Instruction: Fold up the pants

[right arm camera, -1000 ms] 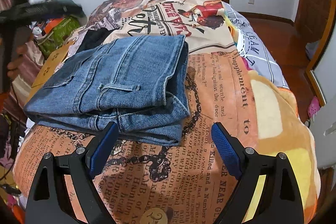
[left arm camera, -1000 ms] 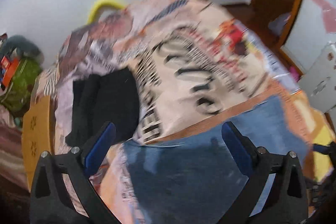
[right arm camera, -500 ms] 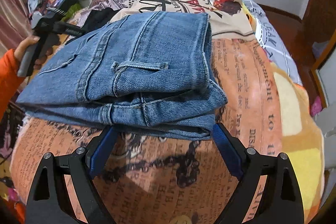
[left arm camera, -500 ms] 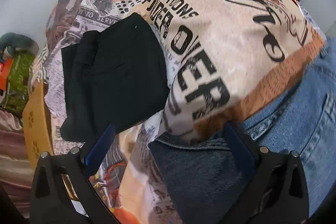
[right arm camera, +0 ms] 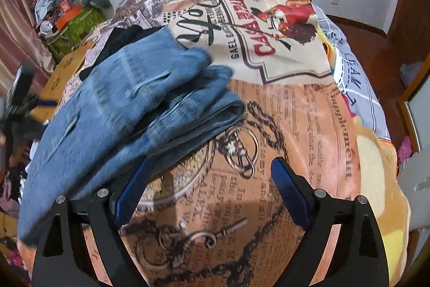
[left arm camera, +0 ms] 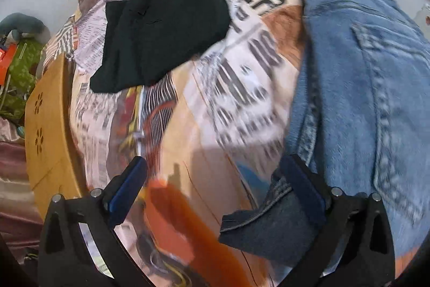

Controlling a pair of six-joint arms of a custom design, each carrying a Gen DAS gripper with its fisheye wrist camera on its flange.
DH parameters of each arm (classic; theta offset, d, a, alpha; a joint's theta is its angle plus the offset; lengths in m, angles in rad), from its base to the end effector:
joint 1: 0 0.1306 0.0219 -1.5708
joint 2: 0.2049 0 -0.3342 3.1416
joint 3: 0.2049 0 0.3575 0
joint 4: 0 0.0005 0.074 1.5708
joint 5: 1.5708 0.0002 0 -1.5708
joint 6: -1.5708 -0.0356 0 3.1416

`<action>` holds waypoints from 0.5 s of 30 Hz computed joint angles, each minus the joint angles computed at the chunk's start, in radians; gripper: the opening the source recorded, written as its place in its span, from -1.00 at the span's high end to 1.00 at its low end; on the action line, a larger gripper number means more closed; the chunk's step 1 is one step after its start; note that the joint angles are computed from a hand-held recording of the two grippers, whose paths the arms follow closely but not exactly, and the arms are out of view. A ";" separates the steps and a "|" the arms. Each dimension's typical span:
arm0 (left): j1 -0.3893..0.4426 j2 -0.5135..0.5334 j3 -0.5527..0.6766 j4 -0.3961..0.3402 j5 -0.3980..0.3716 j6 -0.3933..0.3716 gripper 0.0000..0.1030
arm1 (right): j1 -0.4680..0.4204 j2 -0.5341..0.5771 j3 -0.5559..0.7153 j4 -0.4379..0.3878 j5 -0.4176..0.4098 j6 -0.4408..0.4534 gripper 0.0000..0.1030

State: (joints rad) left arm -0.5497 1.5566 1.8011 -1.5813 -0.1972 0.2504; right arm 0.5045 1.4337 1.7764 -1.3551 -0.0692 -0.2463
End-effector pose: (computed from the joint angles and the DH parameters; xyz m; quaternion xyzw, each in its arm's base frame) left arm 0.3932 -0.2333 0.4393 0.1360 0.9790 0.0448 0.1451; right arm 0.3835 0.2140 0.4912 -0.1331 0.9515 0.1319 0.2440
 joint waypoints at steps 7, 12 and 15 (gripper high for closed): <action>-0.079 -0.081 -0.040 0.000 0.051 0.127 -0.84 | -0.001 -0.063 -0.035 0.017 0.012 -0.015 -0.72; -0.109 -0.089 -0.036 0.038 0.146 0.202 -0.84 | 0.011 -0.119 -0.056 0.016 0.037 -0.015 -0.72; -0.143 -0.074 -0.018 0.068 0.109 0.255 -0.84 | 0.022 -0.155 -0.076 0.029 0.046 -0.026 -0.72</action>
